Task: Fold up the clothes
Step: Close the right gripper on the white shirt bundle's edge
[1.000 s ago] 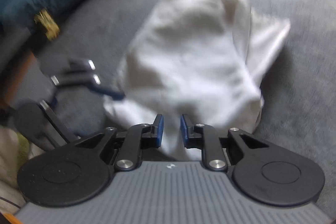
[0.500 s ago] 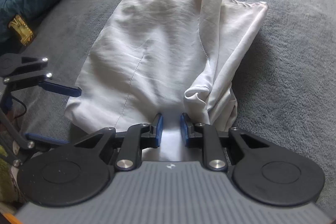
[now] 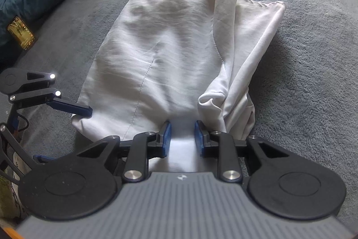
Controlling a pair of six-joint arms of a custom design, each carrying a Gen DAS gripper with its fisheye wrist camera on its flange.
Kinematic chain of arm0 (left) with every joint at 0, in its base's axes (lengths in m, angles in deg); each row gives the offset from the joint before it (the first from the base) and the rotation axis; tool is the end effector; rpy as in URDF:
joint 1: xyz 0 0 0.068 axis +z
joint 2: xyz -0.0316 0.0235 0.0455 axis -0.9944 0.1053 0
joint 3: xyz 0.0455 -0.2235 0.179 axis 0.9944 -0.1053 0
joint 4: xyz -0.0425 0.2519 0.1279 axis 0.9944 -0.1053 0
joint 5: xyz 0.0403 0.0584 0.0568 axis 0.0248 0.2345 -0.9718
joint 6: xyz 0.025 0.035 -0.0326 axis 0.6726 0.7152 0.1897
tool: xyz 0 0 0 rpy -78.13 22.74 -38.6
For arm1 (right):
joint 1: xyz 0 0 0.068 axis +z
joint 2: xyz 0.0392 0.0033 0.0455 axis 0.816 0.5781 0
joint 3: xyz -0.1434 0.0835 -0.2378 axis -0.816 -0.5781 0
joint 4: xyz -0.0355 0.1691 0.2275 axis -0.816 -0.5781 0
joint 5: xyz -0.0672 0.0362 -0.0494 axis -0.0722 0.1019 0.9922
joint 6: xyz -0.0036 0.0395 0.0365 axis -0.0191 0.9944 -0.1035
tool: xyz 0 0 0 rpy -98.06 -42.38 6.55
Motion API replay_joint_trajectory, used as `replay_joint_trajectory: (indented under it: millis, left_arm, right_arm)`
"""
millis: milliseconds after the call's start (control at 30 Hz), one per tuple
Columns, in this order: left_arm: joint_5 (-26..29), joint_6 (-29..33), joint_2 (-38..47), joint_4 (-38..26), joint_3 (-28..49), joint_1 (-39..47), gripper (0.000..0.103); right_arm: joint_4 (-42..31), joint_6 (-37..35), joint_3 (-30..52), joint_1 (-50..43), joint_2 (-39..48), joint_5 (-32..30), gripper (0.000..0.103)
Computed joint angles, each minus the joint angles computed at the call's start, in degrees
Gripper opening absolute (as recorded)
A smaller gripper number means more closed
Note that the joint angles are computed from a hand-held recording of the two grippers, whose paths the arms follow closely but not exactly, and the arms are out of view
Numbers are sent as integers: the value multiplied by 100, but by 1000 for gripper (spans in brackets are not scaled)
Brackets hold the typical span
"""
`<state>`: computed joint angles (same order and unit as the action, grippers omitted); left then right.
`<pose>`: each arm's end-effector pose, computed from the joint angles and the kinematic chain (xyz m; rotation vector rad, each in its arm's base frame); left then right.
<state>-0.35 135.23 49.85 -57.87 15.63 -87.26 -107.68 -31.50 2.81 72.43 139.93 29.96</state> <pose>0.3108 -0.0390 0.2618 1.4424 2.1670 -0.6192 0.2964 0.0975 0.2414 0.0214 2.6094 0.3315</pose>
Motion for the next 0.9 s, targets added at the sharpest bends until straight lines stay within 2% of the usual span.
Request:
replay_joint_trajectory:
  millis: [200,367,900]
  left_arm:
    - [2,-115,65,-132,138,28,67]
    - [292,-262,205,-380,430,157,67]
    - [182,-725,223,-28,467,220,67]
  right_arm:
    - [37,-38,-40,66,-31,73,28]
    - [43,1,-25,97,-23,101,28]
    - [59,7,-17,139,-15,165,29]
